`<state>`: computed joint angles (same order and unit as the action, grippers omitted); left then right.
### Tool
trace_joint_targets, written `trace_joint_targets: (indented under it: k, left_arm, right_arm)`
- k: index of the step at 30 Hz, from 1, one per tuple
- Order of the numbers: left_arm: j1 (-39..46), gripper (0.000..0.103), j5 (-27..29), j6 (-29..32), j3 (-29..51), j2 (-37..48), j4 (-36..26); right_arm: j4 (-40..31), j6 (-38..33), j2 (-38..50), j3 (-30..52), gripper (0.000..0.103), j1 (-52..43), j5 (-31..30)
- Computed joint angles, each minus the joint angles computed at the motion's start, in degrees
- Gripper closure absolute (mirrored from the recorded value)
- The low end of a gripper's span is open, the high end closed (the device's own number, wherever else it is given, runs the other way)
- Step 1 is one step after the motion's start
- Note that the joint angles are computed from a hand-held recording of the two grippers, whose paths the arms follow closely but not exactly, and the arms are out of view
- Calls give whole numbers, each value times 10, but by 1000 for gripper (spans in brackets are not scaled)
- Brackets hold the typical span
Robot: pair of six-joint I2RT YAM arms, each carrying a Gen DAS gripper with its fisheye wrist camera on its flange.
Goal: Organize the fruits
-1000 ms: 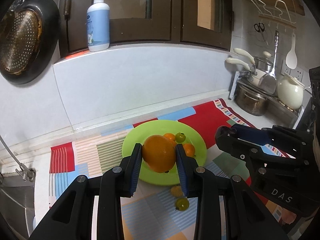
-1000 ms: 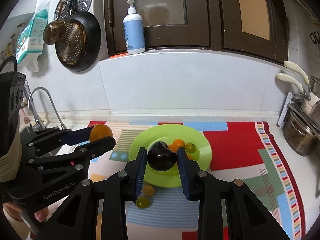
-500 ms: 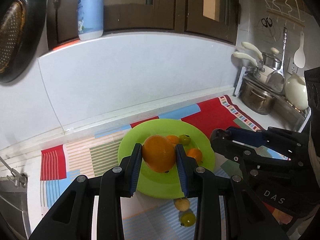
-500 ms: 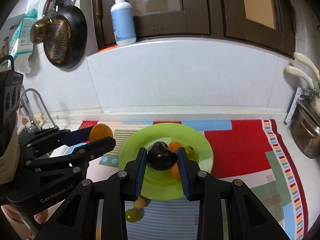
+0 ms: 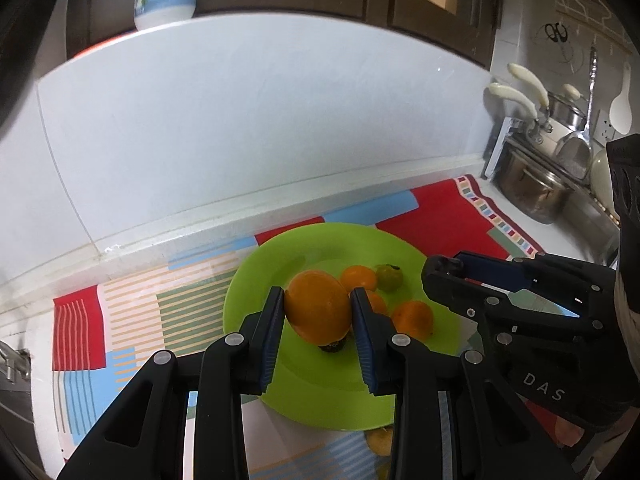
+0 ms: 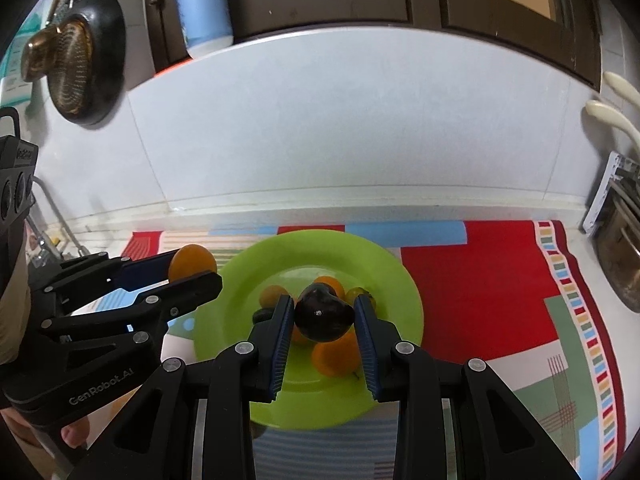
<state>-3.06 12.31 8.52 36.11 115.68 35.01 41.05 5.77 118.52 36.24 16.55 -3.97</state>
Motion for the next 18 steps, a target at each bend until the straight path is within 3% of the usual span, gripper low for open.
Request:
trace_joint_targets:
  k: [15, 18]
  left_arm:
    - [-3, 69, -12, 2, 56, 74, -14]
    - [-4, 61, -15, 2, 55, 74, -9]
  right_arm:
    - [-33, -7, 75, 77, 71, -7, -3]
    - [-38, -3, 75, 81, 68, -8, 1]
